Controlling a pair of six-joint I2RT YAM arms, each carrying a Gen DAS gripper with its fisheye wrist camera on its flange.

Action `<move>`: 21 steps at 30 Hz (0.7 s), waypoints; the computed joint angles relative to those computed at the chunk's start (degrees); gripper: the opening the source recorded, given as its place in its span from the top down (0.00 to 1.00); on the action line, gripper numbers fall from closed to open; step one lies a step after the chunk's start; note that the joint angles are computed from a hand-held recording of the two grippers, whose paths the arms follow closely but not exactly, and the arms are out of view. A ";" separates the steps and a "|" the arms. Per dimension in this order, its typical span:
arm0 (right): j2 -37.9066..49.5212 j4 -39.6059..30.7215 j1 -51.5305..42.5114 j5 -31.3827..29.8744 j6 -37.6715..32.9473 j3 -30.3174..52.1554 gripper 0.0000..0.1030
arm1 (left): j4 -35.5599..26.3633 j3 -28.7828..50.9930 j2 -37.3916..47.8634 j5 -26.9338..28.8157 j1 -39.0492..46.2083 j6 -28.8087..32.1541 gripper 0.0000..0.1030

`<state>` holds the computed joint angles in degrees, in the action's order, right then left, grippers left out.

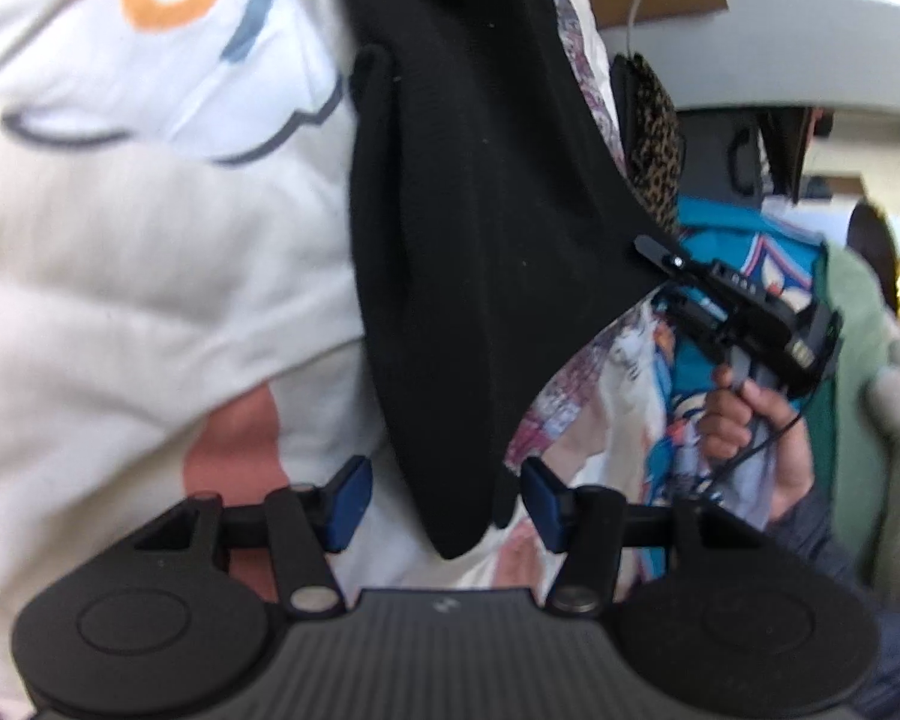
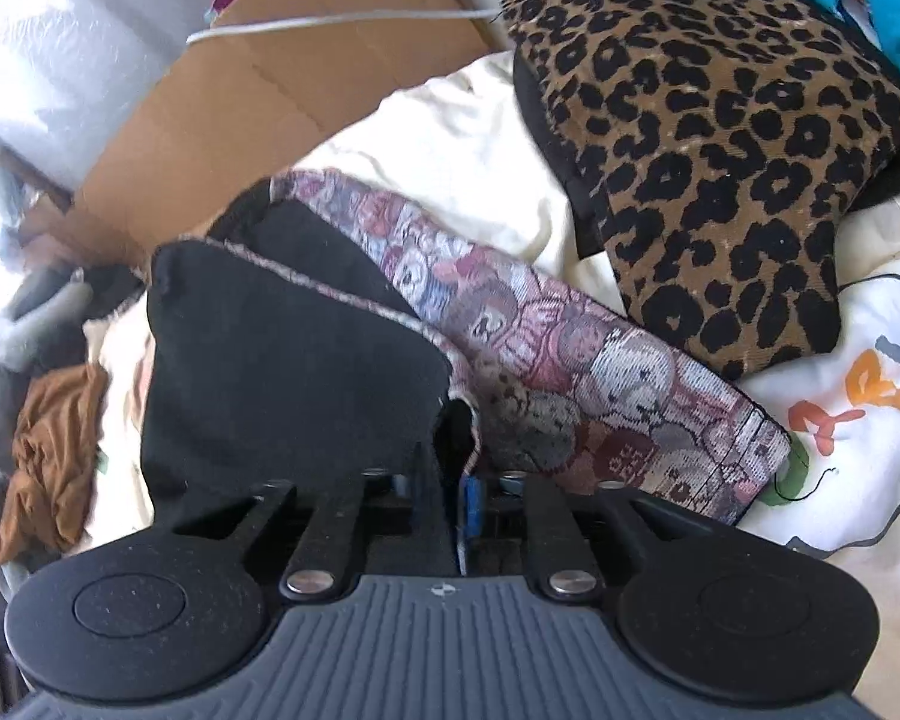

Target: Fold clothes

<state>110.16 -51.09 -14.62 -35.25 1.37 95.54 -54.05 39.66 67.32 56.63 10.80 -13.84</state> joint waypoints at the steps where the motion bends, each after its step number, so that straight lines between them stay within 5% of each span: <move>1: 0.28 0.73 -0.23 -0.98 1.77 -0.09 0.72 | 2.22 -1.94 -0.71 1.69 0.14 -3.29 0.51; 3: 0.38 2.44 0.13 -0.59 2.90 -0.65 0.72 | 3.19 -3.80 -1.40 3.13 0.41 -5.27 0.57; 6: 0.81 3.97 0.59 0.37 2.92 -1.57 0.73 | 4.72 -4.94 -2.10 3.04 -0.18 -6.93 0.78; 9: 0.91 4.31 0.55 0.92 2.11 -2.22 0.98 | 2.56 -3.65 -1.88 3.63 2.16 -4.36 0.93; 10: 0.50 4.71 0.32 0.66 1.96 -2.67 0.98 | 2.15 -3.12 -1.84 3.72 2.31 -3.79 0.96; 21: -3.85 7.16 -2.40 -3.65 3.03 -2.34 0.99 | -3.85 9.17 -1.06 4.67 0.24 0.25 0.97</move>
